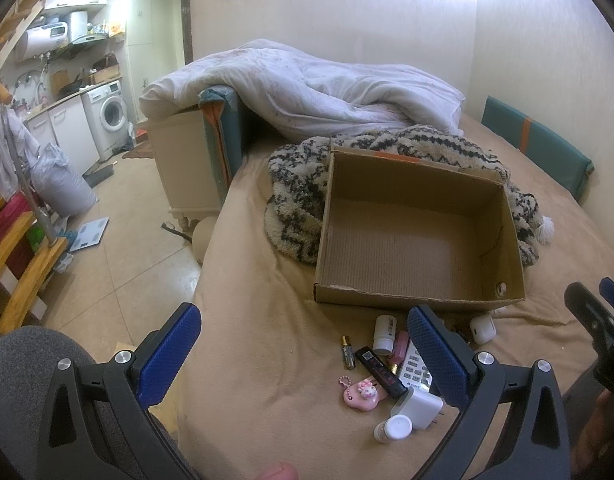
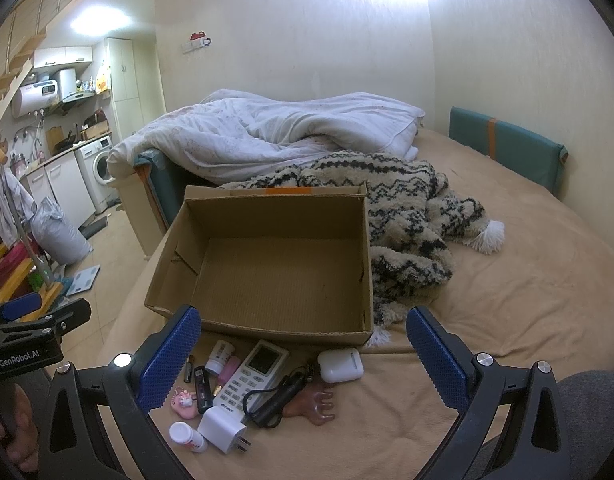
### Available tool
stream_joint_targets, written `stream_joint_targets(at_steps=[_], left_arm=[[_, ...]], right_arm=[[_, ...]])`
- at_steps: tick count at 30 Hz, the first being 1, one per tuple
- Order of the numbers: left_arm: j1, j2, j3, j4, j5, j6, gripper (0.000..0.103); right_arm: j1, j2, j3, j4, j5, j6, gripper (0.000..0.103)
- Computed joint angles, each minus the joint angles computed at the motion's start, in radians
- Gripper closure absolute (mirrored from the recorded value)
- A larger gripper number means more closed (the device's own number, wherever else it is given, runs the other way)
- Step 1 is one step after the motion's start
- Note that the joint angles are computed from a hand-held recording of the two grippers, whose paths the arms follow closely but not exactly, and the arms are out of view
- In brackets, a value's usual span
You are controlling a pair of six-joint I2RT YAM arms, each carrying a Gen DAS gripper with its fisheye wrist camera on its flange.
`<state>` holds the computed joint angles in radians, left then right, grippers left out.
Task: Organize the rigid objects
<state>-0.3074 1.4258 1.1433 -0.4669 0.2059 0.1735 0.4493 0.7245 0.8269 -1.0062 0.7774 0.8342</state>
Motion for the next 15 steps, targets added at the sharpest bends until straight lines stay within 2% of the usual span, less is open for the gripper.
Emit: stream_joint_targets(at_steps=[15], left_arm=[[0.003,0.002,0.001,-0.001,0.002,0.004,0.0]], right_arm=[[0.001,0.001,0.0,-0.001,0.0,0.001,0.0]])
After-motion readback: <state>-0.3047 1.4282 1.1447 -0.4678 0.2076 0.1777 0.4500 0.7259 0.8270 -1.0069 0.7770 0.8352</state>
